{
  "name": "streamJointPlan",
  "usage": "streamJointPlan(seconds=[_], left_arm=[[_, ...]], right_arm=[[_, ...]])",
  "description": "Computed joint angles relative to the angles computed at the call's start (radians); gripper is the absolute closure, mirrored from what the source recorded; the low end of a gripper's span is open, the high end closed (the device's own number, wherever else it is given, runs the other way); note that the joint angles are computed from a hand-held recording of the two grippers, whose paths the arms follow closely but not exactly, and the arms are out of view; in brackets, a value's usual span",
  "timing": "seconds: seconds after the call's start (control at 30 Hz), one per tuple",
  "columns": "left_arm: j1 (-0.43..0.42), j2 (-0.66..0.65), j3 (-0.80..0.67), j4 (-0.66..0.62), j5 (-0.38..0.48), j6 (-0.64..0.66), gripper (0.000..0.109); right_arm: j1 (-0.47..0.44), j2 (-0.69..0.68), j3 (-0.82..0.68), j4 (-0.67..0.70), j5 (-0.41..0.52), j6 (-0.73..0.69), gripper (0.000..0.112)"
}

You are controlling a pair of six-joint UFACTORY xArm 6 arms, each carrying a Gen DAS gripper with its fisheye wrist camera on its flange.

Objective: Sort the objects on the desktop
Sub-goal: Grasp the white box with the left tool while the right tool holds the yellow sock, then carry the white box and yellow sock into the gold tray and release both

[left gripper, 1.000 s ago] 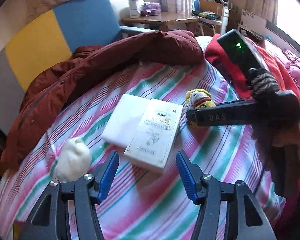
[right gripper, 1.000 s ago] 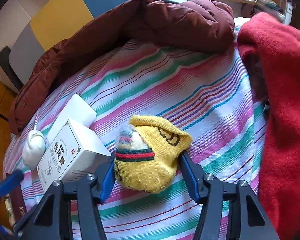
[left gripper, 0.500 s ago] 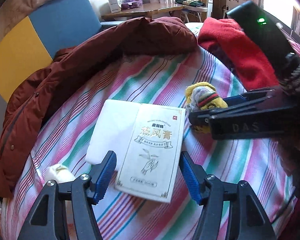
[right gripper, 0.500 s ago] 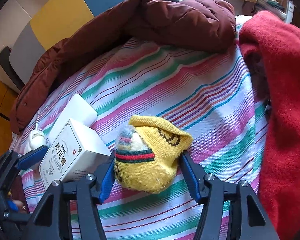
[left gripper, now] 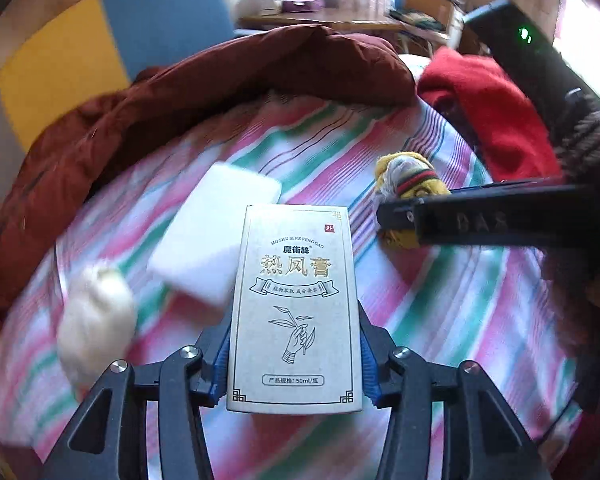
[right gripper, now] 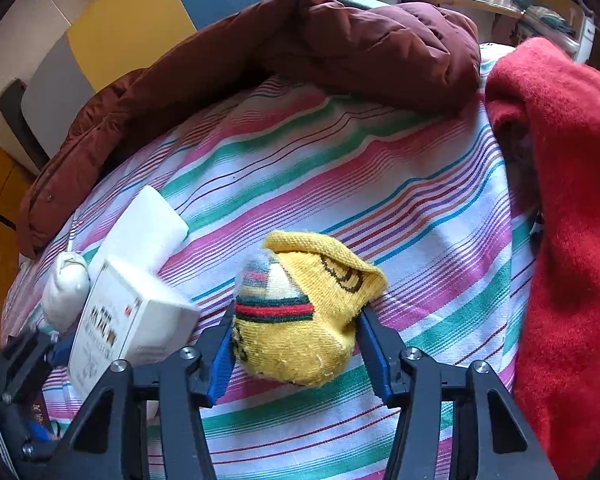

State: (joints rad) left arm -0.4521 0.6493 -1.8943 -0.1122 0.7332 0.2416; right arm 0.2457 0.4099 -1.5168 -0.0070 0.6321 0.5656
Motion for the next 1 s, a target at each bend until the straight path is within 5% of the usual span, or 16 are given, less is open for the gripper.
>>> streamJointPlan(seconds=[0.13,0.27,0.57,0.8,1.0], left_arm=[[0.004,-0.138,0.196,0.007,-0.073,-0.072,0.058],[0.011,-0.211,0.283,0.043,-0.045,-0.182,0.058],[0.009,-0.368,0.53,0.191,-0.134,-0.361,0.058],[0.006,-0.367,0.528,0.223,-0.126,-0.416,0.058],[0.013,-0.473,0.654,0.272,-0.229,-0.482,0.058]], right_arm=[[0.001,-0.003,0.012,0.05,-0.034,-0.057,0.059],[0.011,0.016,-0.015,0.131,-0.026,-0.175,0.059],[0.058,0.026,-0.048,0.403,0.014,-0.541,0.061],[0.072,0.032,-0.054,0.385,0.03,-0.566,0.061],[0.073,0.024,-0.043,0.365,0.021,-0.565,0.061]])
